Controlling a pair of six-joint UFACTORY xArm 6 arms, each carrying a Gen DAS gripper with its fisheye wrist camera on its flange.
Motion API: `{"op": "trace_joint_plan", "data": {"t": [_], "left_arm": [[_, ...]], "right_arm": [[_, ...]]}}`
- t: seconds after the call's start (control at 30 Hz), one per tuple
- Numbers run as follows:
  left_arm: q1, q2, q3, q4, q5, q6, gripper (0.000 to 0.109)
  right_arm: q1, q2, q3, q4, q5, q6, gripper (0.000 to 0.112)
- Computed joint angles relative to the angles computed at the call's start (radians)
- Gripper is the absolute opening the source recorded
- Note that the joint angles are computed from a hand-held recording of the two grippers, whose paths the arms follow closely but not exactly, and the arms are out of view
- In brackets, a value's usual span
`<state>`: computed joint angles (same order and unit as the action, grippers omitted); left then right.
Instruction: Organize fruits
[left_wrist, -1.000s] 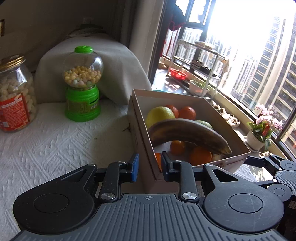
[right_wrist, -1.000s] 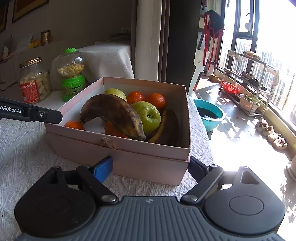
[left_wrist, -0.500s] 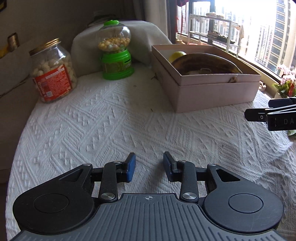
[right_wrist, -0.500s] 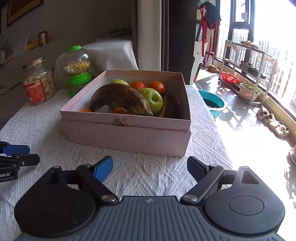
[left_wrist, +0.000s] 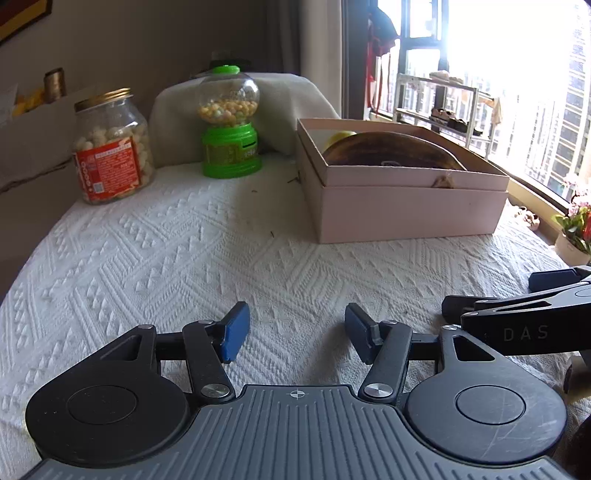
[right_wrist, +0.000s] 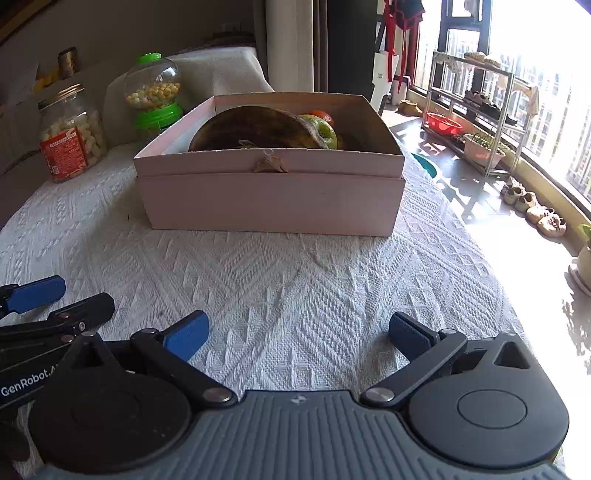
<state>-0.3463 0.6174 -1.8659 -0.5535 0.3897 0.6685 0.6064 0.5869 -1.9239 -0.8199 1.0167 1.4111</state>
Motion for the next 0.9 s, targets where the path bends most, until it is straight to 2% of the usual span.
{"op": "trace_joint_plan", "data": {"t": [0.17, 0.23, 0.3, 0.9], "left_arm": [[-0.001, 0.022, -0.034, 0.001, 0.016, -0.005, 0.062], [-0.001, 0.023, -0.037, 0.001, 0.018, -0.006, 0.062], [-0.001, 0.022, -0.035, 0.0, 0.017, -0.005, 0.062], [-0.001, 0.023, -0.036, -0.004, 0.017, -0.003, 0.062]], "right_arm": [[0.0, -0.028, 0.073, -0.097, -0.047, 0.073, 0.103], [0.005, -0.019, 0.063, -0.124, -0.03, 0.114, 0.103], [0.01, -0.008, 0.044, -0.121, -0.011, 0.094, 0.103], [0.004, -0.019, 0.063, -0.123, -0.032, 0.108, 0.103]]}}
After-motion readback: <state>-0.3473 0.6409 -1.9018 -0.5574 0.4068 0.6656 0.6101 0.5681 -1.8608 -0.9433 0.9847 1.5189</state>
